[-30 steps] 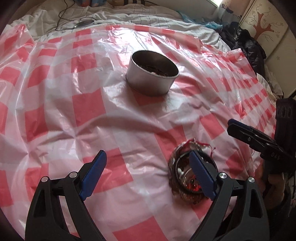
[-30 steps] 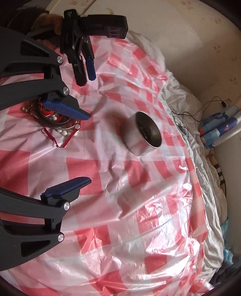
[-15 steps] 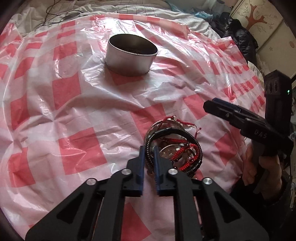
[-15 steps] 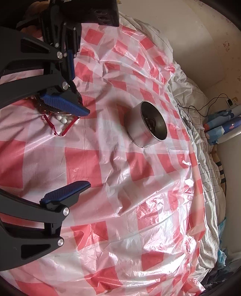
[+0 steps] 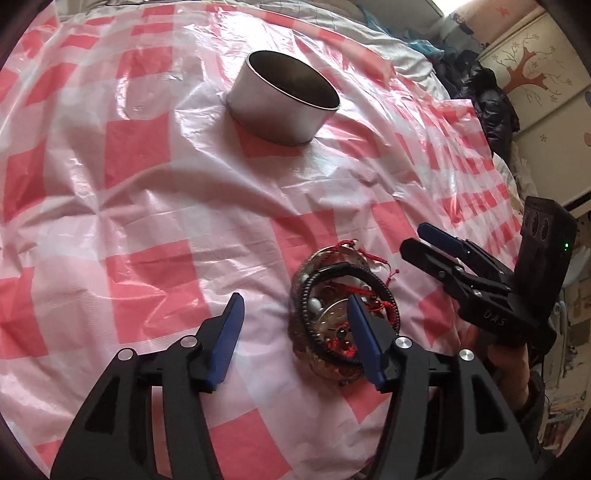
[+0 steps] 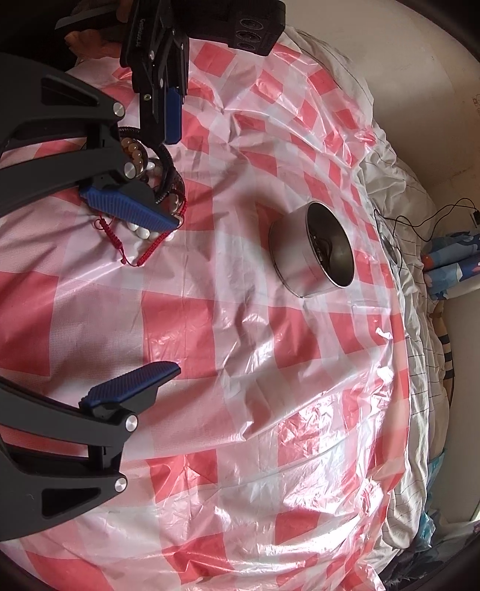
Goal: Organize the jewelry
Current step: 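Close the left gripper on the black bracelet in the pile, then lift the black bracelet toward the tin with left while right grasps red cord bracelet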
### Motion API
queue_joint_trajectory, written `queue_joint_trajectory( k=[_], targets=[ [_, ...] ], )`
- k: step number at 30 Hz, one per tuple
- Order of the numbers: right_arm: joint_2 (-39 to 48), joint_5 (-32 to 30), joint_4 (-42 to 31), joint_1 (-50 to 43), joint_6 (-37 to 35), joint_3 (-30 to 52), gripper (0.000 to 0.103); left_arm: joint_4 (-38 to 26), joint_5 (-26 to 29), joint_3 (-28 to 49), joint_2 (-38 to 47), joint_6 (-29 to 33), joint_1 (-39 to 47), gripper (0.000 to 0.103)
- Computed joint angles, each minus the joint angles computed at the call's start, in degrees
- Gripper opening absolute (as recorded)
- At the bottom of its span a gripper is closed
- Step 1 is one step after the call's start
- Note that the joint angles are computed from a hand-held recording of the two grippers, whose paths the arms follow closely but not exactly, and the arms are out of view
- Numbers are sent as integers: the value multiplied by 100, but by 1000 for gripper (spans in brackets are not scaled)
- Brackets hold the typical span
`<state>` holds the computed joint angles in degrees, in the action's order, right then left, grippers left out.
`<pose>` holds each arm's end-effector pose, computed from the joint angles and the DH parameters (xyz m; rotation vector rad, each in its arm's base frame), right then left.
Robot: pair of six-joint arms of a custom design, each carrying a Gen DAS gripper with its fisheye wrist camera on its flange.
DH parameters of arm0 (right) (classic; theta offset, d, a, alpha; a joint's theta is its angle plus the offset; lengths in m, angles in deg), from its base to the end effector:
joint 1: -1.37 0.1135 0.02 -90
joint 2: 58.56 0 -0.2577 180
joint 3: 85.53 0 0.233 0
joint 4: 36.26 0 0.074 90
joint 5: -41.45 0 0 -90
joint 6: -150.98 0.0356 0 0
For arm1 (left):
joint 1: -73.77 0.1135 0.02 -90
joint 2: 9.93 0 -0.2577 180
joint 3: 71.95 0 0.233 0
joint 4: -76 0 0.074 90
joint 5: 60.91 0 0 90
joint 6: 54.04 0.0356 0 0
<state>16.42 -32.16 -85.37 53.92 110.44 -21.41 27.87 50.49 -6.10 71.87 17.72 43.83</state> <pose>0.1516 0.1814 0.2249 0.0300 2.5802 0.3039 0.2137 -0.1381 0.2082 0.4046 2.7596 -0.7424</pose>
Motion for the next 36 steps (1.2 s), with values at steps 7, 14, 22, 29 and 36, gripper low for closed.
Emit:
queue_joint_trajectory(
  k=[7,14,22,29,36],
  targets=[
    [36,-15,-9,-8,-15,9,73,-19,-59,73,-73,371,-212,7],
    [-254,-75,134,-11,-6,-159,73,342,1165,-165,-690,180,882,7],
    [57,-513,628,665,-927,86,72,355,1277,-133,-883,111,1737,7],
    [683,-631,341,925,-1122,431,32,262,1353,-95,-893,276,1943,7],
    [487,-667,491,932,-1067,254,9,351,1348,-117,-909,199,1879,7]
  ],
)
